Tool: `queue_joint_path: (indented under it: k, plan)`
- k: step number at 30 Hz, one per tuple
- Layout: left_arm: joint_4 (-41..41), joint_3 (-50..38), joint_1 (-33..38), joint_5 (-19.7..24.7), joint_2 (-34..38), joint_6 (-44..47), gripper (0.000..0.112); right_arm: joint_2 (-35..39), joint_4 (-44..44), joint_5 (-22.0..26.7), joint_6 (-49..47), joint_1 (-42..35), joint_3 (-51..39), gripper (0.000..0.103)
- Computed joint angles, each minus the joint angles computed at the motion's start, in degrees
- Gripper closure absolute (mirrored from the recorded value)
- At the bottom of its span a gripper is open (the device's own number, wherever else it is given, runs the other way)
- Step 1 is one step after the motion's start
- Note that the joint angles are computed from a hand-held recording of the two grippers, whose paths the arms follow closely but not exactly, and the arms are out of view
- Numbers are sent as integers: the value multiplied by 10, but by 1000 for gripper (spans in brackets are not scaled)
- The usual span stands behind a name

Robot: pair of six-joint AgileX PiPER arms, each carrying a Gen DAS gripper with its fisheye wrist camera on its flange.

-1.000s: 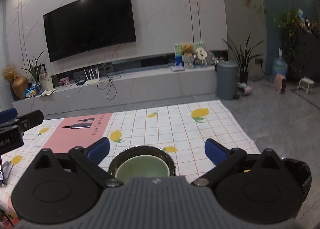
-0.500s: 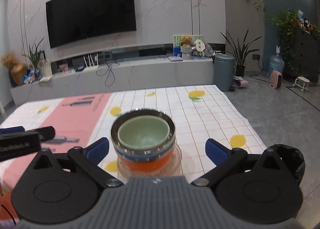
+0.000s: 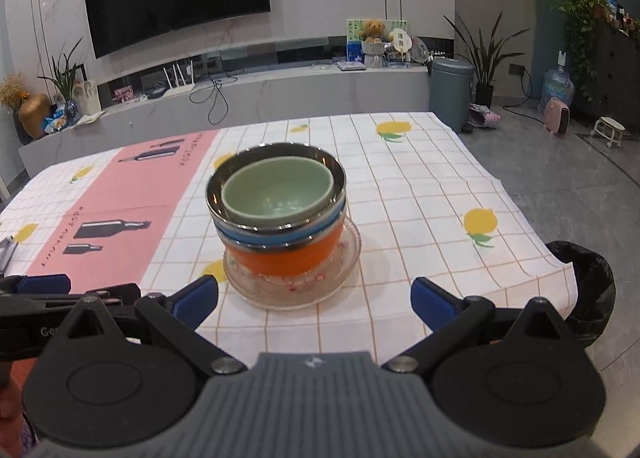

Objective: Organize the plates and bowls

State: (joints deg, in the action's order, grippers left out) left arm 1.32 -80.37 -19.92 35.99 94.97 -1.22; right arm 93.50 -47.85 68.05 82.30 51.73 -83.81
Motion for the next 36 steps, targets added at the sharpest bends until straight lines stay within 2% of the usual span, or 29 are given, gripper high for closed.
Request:
queue_joint_path:
  k: [7,12,36]
  plan:
    - [-4,-25,-12,29,17,5,16,-3,18,-2,8,-17,11,3]
    - [-7,-29,-12,34,20,10,16,-3,20,0,13,-19,14,3]
    - [-13,-19,-8,23,13,15,16,1,20,-4,13,-15,14,3]
